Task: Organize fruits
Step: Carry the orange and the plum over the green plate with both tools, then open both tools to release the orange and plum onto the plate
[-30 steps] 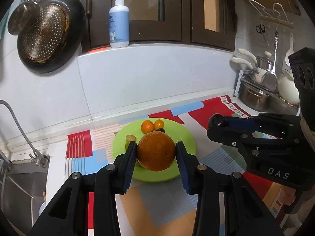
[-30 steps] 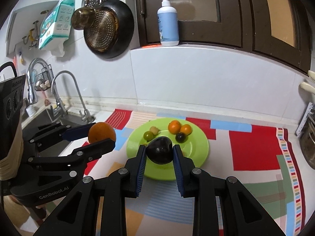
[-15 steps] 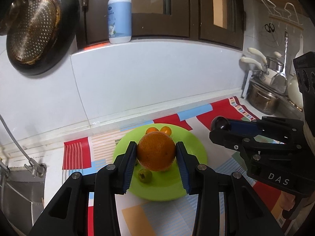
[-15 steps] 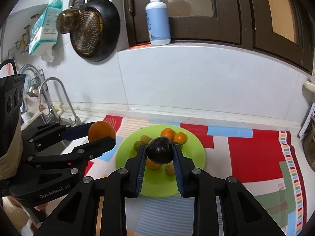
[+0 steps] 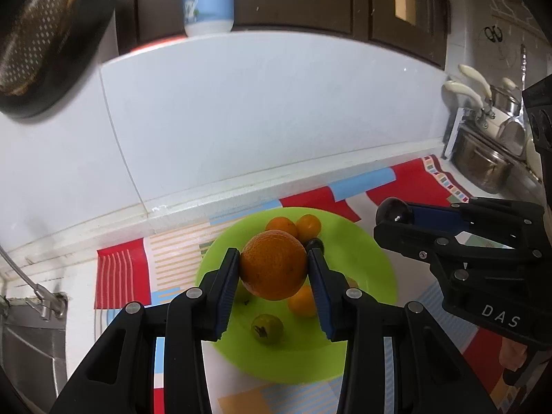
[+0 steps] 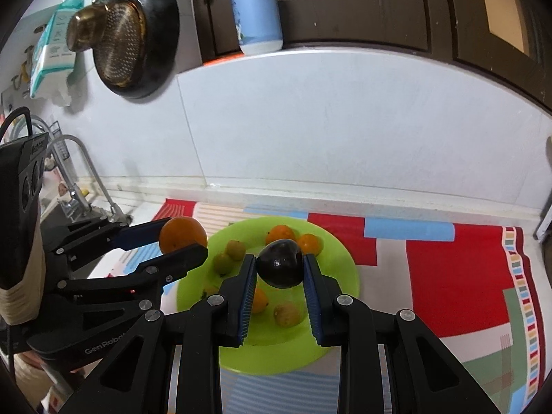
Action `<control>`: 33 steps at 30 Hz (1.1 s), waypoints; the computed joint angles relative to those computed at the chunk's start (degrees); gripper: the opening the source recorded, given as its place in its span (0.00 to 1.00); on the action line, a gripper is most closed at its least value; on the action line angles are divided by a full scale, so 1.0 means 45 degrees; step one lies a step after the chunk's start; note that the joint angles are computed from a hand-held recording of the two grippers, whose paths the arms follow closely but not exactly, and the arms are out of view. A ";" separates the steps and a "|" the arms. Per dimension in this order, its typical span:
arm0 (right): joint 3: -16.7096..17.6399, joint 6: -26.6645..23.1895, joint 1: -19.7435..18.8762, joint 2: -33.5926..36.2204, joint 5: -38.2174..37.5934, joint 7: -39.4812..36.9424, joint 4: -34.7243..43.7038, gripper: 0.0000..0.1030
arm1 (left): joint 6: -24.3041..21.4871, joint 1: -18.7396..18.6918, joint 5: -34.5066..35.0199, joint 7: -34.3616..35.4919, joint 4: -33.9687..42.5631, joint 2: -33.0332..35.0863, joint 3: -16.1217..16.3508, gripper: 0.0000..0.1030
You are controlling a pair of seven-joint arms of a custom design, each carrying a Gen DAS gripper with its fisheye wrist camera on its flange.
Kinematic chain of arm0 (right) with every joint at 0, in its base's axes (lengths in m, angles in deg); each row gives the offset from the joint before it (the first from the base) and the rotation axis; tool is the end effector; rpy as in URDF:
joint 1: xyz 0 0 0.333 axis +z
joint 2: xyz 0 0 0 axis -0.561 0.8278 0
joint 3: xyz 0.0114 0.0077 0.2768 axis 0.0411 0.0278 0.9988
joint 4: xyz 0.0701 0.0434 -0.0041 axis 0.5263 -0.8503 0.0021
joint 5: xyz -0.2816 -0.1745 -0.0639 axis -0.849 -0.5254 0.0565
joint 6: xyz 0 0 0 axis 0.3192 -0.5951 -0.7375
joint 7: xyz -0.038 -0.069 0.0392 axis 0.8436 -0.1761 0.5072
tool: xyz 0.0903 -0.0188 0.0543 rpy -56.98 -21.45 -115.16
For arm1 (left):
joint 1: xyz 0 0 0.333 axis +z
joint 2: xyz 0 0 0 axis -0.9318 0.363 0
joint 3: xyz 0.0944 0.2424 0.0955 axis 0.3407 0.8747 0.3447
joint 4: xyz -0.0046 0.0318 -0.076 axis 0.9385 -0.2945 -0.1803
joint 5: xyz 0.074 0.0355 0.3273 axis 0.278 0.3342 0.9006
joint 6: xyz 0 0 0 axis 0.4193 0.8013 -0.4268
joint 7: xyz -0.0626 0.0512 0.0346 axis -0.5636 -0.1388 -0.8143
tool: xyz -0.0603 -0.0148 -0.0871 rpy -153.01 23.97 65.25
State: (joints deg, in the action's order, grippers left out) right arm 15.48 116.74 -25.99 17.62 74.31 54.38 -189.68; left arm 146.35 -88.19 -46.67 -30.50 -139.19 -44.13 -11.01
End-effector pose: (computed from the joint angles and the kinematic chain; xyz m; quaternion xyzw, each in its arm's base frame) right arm 0.6062 0.1821 0.4628 -0.7528 0.4918 -0.2004 0.3890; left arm 0.6076 -0.2466 0.4460 -0.5699 0.7058 -0.3216 0.2714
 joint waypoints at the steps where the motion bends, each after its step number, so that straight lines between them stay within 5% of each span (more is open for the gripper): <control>1: -0.0091 -0.0136 0.0056 0.0194 -0.0116 0.0116 0.0231 0.27 | -0.0093 0.0141 -0.0203 0.0213 0.0193 0.0180 -0.0162 0.39; 24: -0.0923 -0.2793 0.0449 0.3541 -0.2311 0.2400 0.4257 0.28 | -0.2437 0.0662 -0.3152 0.3309 0.4094 0.3291 -0.1047 0.39; 33: -0.0671 -0.2108 0.0197 0.2713 -0.1946 0.2217 0.3077 0.28 | -0.1689 -0.0126 -0.2089 0.1764 0.2428 0.2007 0.0046 0.50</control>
